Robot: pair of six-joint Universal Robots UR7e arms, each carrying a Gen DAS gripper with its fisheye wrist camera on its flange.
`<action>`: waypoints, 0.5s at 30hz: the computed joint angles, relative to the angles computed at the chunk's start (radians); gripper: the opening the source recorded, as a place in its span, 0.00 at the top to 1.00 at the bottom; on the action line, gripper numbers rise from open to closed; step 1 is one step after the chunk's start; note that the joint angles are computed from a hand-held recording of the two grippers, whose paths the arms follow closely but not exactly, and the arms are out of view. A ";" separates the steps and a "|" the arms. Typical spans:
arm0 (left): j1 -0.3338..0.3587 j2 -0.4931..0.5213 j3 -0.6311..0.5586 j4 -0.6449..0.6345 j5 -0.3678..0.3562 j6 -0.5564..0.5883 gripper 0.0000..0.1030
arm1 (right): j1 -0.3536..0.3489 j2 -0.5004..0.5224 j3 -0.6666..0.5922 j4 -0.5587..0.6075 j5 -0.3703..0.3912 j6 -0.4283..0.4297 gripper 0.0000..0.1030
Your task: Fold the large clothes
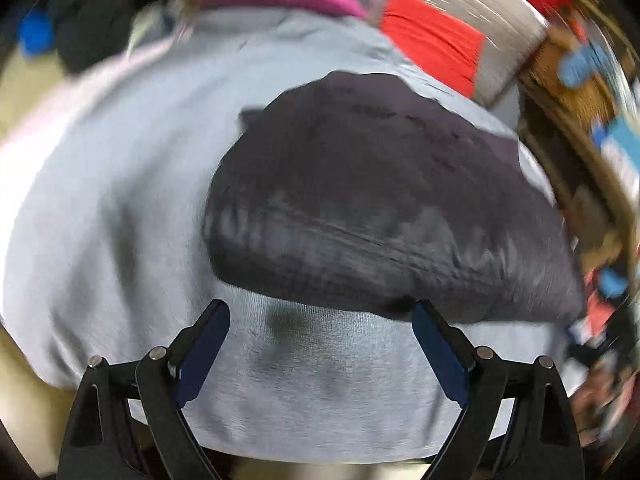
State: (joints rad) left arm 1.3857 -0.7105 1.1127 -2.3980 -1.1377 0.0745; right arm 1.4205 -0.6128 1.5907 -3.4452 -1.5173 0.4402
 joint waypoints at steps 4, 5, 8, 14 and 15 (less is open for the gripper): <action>0.036 0.020 -0.059 0.038 -0.097 -0.133 0.10 | -0.005 0.022 -0.037 -0.008 0.000 0.060 0.19; 0.044 0.023 -0.068 0.036 -0.126 -0.153 0.10 | -0.005 0.029 -0.047 -0.013 -0.006 0.073 0.19; 0.060 0.030 -0.080 0.012 -0.180 -0.199 0.10 | 0.005 0.047 -0.074 -0.024 -0.041 0.094 0.19; 0.082 0.057 -0.115 -0.020 -0.249 -0.277 0.10 | 0.036 0.070 -0.111 -0.022 -0.135 0.000 0.18; 0.083 0.065 -0.125 -0.027 -0.251 -0.283 0.10 | 0.045 0.074 -0.119 -0.018 -0.162 -0.023 0.19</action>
State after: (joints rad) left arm 1.4683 -0.6455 0.9878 -2.4248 -1.3883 -0.2082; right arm 1.4653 -0.5386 1.4713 -3.4633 -1.6791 0.4172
